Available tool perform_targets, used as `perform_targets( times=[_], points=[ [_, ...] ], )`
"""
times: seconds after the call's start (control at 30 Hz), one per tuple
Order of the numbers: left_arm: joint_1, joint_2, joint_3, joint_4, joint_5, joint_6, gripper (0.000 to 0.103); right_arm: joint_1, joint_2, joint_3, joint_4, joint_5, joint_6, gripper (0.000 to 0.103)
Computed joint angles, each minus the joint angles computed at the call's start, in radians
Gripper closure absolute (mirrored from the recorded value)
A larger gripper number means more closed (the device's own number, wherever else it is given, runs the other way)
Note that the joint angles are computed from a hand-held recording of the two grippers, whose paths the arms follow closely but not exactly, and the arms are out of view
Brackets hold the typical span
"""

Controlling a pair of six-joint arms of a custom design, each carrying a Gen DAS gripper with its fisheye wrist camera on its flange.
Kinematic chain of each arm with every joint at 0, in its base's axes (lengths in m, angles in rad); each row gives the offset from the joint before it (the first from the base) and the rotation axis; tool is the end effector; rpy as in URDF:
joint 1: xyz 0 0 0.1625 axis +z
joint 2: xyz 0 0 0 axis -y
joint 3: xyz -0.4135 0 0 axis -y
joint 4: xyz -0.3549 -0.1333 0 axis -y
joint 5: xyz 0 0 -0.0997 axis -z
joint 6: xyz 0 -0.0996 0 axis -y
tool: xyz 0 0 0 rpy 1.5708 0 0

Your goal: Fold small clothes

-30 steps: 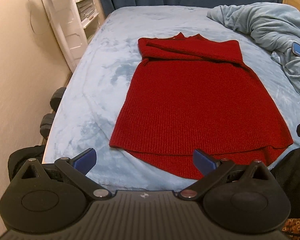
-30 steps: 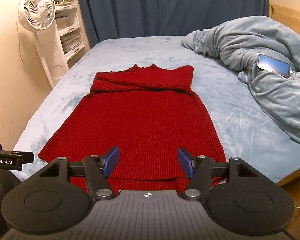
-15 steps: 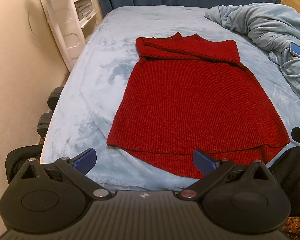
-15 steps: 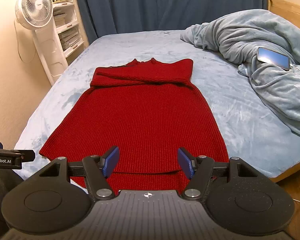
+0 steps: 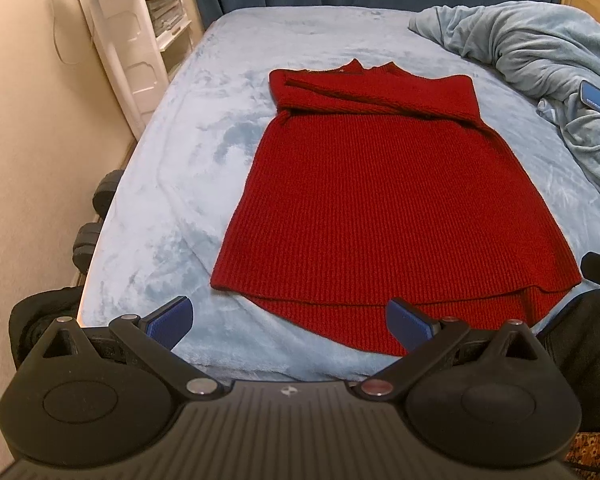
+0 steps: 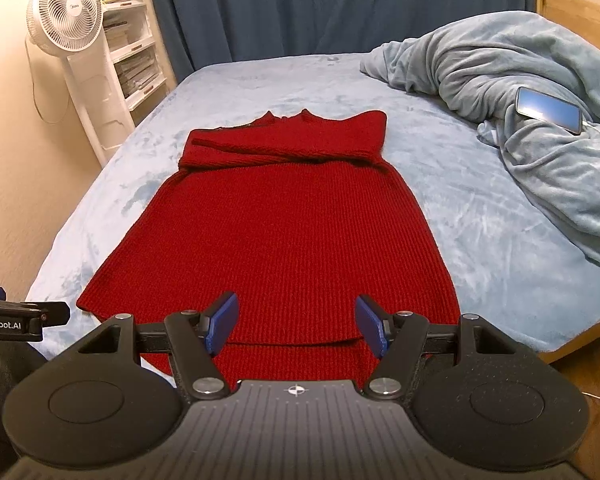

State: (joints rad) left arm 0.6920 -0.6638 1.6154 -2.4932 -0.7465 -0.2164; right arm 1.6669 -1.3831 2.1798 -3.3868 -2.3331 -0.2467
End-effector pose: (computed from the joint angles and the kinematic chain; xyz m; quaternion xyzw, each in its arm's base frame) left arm -0.3529 -0.5605 0.0577 0.3034 0.8645 -0.1971 0.3489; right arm 0.1063 -0.4306 0.3621 -0.0406 -0.8294 0.4272 0.3579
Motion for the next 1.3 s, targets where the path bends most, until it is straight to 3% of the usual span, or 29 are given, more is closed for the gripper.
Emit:
perform_targets(
  times=[0.9, 1.03, 1.13, 1.2, 1.3],
  points=[
    [0.04, 0.037, -0.051, 0.031, -0.004, 0.003, 0.0, -0.039, 0.011, -0.02, 0.065, 0.004, 0.036, 0.035],
    [0.097, 0.072, -0.088, -0.115, -0.024, 0.125, 0.0, -0.085, 0.003, -0.034, 0.032, 0.025, 0.004, 0.031],
    [0.156, 0.132, -0.164, -0.194, -0.04, 0.24, 0.0, -0.153, 0.033, -0.047, -0.148, 0.025, -0.093, 0.028],
    [0.197, 0.182, -0.254, -0.166, -0.062, 0.289, 0.0, -0.215, 0.034, -0.078, -0.162, 0.027, -0.12, 0.027],
    [0.242, 0.262, -0.401, -0.081, -0.07, 0.308, 0.0, -0.307, 0.038, -0.15, -0.103, 0.027, -0.098, 0.027]
  ],
)
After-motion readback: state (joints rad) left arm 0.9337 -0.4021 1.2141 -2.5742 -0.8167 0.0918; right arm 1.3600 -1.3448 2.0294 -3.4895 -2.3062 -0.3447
